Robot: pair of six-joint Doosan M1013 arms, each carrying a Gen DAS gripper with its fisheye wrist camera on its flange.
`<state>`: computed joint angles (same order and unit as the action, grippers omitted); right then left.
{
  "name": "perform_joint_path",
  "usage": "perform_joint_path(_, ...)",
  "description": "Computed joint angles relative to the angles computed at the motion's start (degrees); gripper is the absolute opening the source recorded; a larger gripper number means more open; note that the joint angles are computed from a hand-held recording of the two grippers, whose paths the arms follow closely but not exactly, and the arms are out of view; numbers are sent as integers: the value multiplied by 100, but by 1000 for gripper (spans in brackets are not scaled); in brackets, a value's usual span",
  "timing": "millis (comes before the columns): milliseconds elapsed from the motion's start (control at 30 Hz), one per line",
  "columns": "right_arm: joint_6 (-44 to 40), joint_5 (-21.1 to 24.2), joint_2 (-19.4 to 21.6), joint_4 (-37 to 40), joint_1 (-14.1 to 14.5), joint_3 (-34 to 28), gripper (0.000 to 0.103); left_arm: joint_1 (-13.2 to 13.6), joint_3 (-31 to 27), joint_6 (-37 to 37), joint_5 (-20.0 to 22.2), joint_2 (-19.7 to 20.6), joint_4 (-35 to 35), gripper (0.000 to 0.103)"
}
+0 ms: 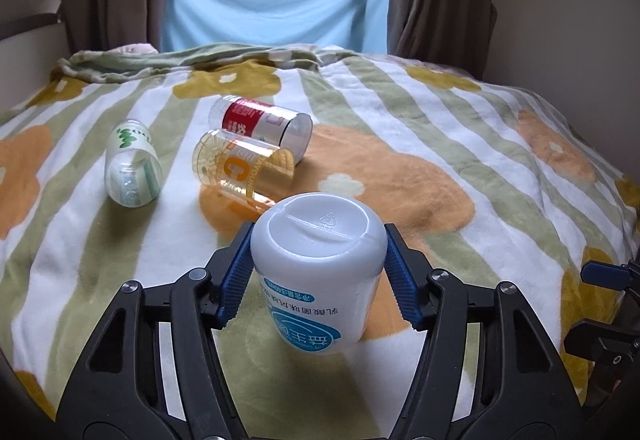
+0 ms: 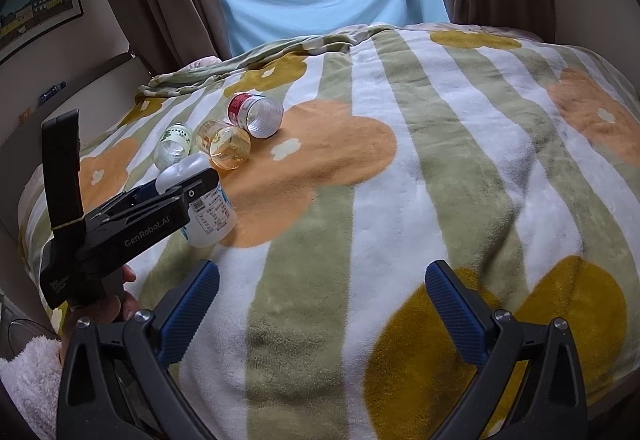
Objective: Flip cup upside down
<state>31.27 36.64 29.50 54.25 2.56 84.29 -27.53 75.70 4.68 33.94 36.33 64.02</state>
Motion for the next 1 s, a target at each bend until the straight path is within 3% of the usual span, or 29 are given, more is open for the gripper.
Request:
perform_joint_path(267,54,27,9,-76,24,-17,103,29,-118,676,9,76,-702,60)
perform_joint_path(300,40,31,6,-74,30,-16,103,45,-172,946,60,96,-1035,67)
perform_joint_path(333,21,29,0,-75,35,-12,103,49,-245,1126,207,131,-1297,81)
perform_joint_path(400,-27,-7,-19,-77,51,3,103,37,-222,891,386,125,-1247,101)
perform_joint_path(533,-233,-143,-111,11,64,89,103,69,178,-59,3,-152,-661,103)
perform_joint_path(667,-593,-318,-246,298,80,162,103,48,328,-117,252,-430,-589,103)
perform_joint_path(833,-1891,-931,-574,1430,183,353,103,-31,689,-652,481,-1011,150,103)
perform_joint_path(1000,-4332,-1688,-919,3697,404,574,103,-219,945,-1041,962,-1515,949,103)
